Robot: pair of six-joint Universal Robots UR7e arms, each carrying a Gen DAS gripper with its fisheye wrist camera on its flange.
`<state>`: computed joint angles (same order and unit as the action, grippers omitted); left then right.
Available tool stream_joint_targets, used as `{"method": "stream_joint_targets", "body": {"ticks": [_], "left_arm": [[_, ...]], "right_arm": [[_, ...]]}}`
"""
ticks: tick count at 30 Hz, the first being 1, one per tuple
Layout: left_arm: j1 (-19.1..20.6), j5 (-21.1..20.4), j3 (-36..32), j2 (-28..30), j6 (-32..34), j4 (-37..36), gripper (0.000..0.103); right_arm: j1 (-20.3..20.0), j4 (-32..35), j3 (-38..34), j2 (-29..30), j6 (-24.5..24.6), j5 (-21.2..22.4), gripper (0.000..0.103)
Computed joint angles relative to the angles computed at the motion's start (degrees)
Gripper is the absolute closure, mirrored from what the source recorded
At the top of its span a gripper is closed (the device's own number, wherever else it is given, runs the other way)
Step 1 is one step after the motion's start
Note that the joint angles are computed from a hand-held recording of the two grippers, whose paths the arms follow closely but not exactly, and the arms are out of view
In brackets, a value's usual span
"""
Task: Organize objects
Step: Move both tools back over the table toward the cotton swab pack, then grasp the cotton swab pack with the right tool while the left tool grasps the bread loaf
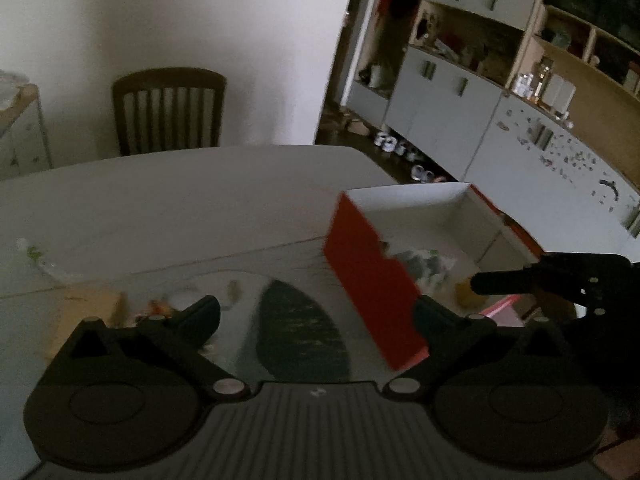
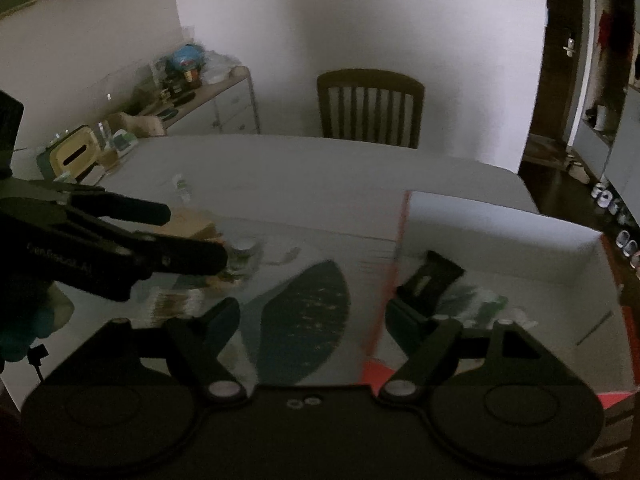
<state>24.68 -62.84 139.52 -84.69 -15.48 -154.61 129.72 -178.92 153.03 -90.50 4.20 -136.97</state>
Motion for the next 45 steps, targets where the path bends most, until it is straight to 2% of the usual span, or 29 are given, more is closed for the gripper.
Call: {"method": "stream_joint_targets", "body": {"ticks": [7, 13, 19, 25, 28, 35, 45], "left_arm": [[5.44, 2.60, 0.49, -4.81, 2.70, 3.74, 0.000], [11.01, 5.28, 0.04, -5.79, 7.69, 4.37, 0.000], [16.71, 7.36, -0.75, -4.24, 13.72, 2.30, 0.000], [22.33, 9.74, -2.81, -0.17, 19.95, -1.62, 0.000], [24.99, 9.49, -4.32, 2.29, 21.39, -2.65, 0.000], [27.86, 10.38, -6.14, 7.53, 23.86, -4.25, 0.000], [30.30, 6.74, -8.69, 10.50, 25.39, -5.13, 0.000]], "right_arm": [[2.24, -4.27, -2.75, 11.46, 3.32, -0.09, 0.023], [2.84, -6.40, -5.19, 18.73, 5.33, 0.29, 0.023], [2.68, -6.41, -7.76, 24.43, 7.02, 0.64, 0.022], [2.03, -6.23, -10.96, 30.13, 7.09, 1.45, 0.022], [1.45, -6.47, -12.42, 32.87, 6.38, 1.67, 0.022], [-0.47, -6.29, -15.61, 38.31, 4.79, 2.83, 0.022], [-3.23, -4.24, -19.21, 43.08, 4.44, 4.50, 0.022]]}}
